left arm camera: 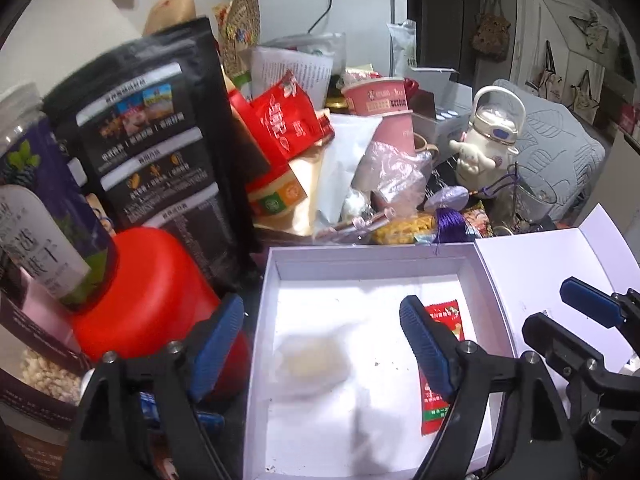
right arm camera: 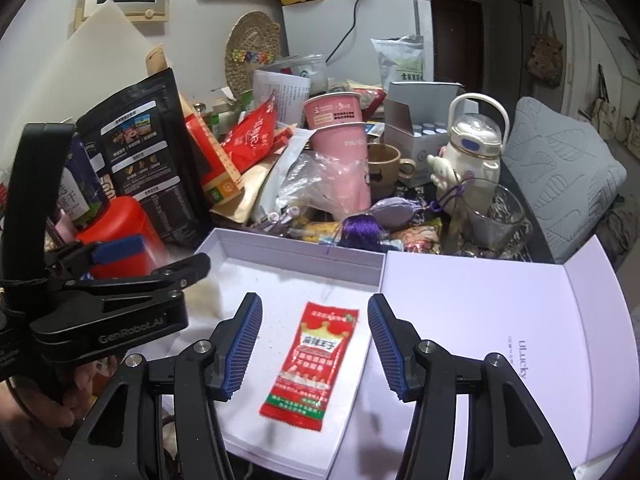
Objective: Organize soft objects
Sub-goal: 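Open the left gripper over the box while the right gripper releases the red packet inside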
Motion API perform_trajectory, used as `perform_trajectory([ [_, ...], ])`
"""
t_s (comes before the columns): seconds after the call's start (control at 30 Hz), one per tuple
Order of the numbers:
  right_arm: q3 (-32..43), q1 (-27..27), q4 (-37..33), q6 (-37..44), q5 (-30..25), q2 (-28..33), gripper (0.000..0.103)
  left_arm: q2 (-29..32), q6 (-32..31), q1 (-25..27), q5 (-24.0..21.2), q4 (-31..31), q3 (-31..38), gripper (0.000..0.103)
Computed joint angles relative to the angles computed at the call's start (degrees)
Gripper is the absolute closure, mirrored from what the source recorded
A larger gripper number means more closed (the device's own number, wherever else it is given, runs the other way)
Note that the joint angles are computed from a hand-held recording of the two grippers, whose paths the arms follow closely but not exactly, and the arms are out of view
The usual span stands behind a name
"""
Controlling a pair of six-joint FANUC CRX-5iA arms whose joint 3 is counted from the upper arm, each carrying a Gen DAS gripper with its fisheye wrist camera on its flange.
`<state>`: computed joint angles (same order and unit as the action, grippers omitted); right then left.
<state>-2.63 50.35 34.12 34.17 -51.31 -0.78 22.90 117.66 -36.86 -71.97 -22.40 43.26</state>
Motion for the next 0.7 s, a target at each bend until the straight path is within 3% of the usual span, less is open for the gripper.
perform_trajectory([
  [0.53,-1.85,1.71,4.21,-2.74,-0.65,-2.38,0.048,-3.07,0.03,-0.35,2.29,0.9,-2.26,0.022],
  [0.7,-2.56,2.8,5.84,-4.05,-0.96,-3.67,0.048,-6.52,1.46,-1.3,5.21,0.13,-5.18,0.022],
])
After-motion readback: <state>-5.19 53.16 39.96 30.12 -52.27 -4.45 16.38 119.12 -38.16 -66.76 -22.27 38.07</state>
